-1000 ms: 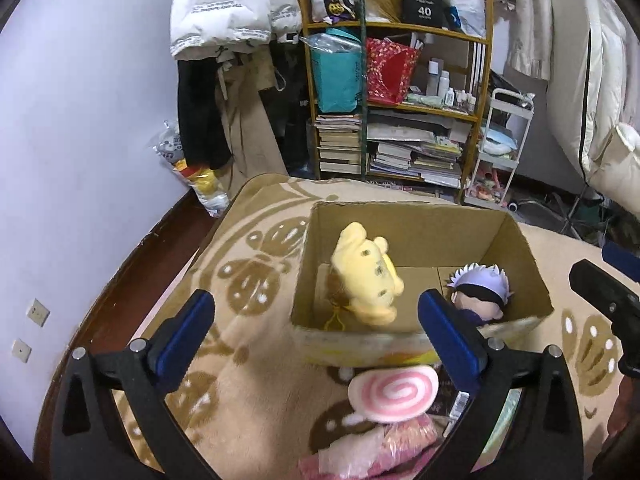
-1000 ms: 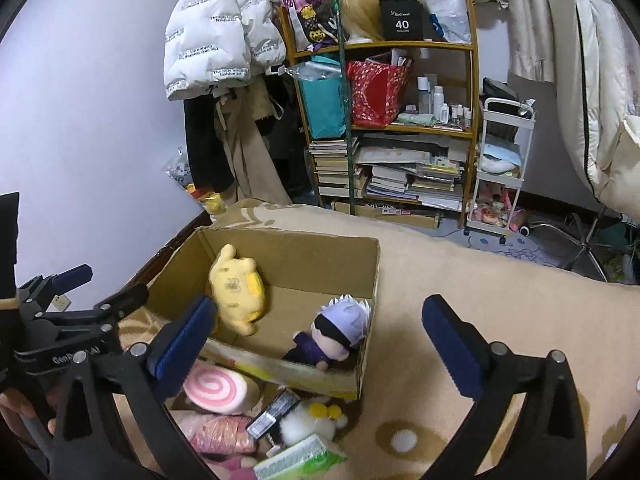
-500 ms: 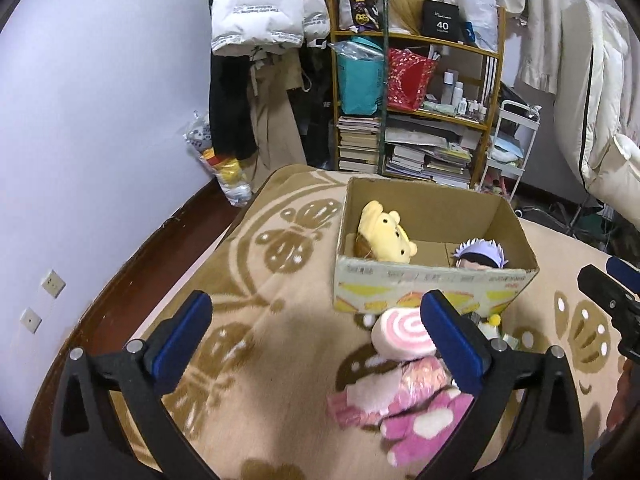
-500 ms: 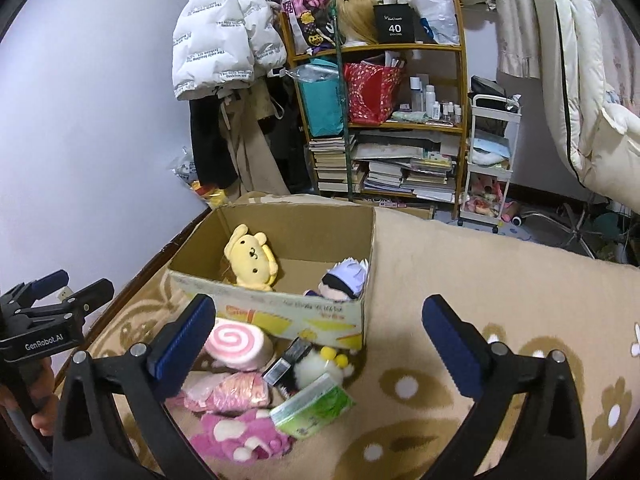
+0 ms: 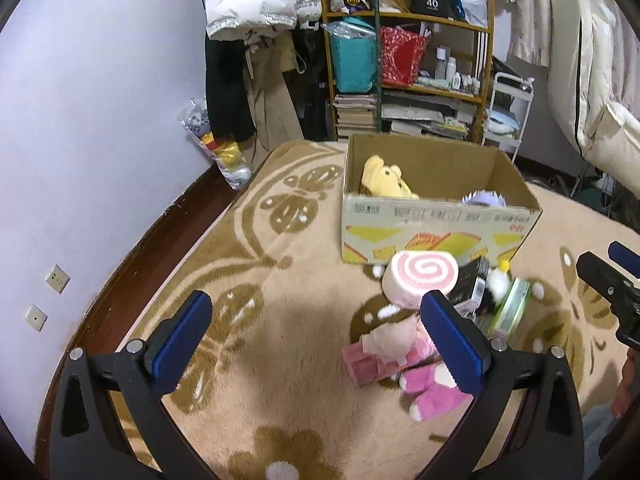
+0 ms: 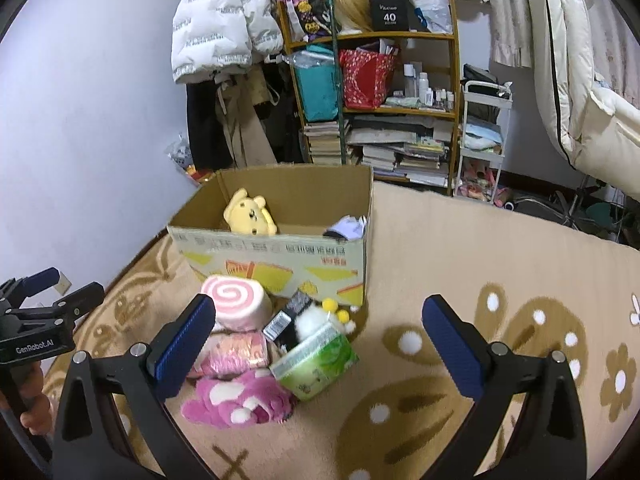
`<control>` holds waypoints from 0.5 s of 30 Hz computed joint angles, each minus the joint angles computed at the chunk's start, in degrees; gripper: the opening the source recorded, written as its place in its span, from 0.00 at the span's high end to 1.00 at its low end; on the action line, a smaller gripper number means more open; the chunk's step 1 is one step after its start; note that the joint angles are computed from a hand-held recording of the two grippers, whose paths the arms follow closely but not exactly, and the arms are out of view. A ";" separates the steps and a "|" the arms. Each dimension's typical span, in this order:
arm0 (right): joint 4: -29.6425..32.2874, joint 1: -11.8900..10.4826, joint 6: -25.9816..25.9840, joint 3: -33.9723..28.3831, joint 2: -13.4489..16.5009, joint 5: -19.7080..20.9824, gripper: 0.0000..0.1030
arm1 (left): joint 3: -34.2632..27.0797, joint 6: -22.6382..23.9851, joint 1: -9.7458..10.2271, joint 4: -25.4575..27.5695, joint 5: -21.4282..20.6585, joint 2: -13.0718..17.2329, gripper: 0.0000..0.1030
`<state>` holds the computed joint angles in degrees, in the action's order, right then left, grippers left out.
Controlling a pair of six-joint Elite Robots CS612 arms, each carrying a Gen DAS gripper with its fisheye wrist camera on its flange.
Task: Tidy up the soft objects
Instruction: 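Withdraw both open tools from the box back toward the pile, then move the left tool to the pink wrapped plush while the right tool approaches the green tissue pack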
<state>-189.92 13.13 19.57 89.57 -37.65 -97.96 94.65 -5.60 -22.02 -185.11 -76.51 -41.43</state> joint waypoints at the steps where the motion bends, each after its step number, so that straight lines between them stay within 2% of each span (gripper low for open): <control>1: 0.16 0.06 0.06 -0.04 0.17 0.02 0.00 | -0.15 0.14 0.02 0.47 -0.09 0.23 0.00; 15: 6.02 0.07 0.57 -2.53 2.78 1.56 0.00 | -3.55 2.35 -0.08 6.09 -2.35 3.57 0.00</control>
